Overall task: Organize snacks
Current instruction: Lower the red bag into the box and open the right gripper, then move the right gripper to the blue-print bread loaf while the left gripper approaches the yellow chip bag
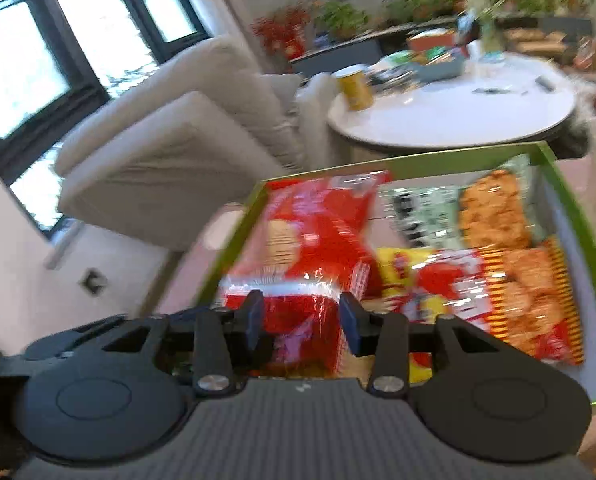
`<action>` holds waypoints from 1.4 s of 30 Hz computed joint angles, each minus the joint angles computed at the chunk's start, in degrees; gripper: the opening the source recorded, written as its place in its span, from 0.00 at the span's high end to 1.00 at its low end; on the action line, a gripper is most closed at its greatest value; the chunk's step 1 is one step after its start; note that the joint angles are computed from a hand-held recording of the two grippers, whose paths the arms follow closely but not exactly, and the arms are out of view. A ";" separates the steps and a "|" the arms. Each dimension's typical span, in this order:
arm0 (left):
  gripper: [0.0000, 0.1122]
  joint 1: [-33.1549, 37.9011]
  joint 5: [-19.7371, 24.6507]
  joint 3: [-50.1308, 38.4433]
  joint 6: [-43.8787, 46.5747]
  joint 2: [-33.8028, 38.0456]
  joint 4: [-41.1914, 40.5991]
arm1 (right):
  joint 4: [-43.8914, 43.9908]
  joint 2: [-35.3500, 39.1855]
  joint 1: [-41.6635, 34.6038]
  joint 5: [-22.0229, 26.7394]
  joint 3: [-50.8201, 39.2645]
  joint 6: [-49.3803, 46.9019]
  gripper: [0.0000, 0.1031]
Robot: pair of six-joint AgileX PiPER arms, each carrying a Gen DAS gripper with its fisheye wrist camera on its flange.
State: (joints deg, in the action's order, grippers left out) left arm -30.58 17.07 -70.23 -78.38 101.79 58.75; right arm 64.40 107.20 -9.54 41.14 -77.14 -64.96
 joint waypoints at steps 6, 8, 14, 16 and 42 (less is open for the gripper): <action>0.32 -2.65 1.68 4.74 -13.13 -4.02 12.19 | 11.75 -5.78 -4.18 -0.11 8.07 -12.76 0.40; 0.23 -5.76 7.00 5.11 -15.62 -4.84 14.80 | 21.49 -9.84 -5.29 -1.43 13.97 -24.22 0.40; 0.16 -11.40 14.88 5.77 -15.35 -8.11 11.51 | 26.93 -18.02 -10.90 4.23 21.95 -30.30 0.40; 0.13 -14.30 19.68 5.88 -18.51 -8.81 13.26 | 22.75 -19.32 -12.84 6.43 21.47 -24.53 0.40; 0.09 -40.22 50.20 8.39 -26.19 -15.27 11.37 | 18.33 -37.89 -33.59 23.58 37.92 -33.13 0.40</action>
State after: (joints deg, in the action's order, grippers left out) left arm -70.80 67.26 -61.84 -104.57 86.52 70.13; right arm 82.73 69.32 -43.13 64.72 -39.22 -98.09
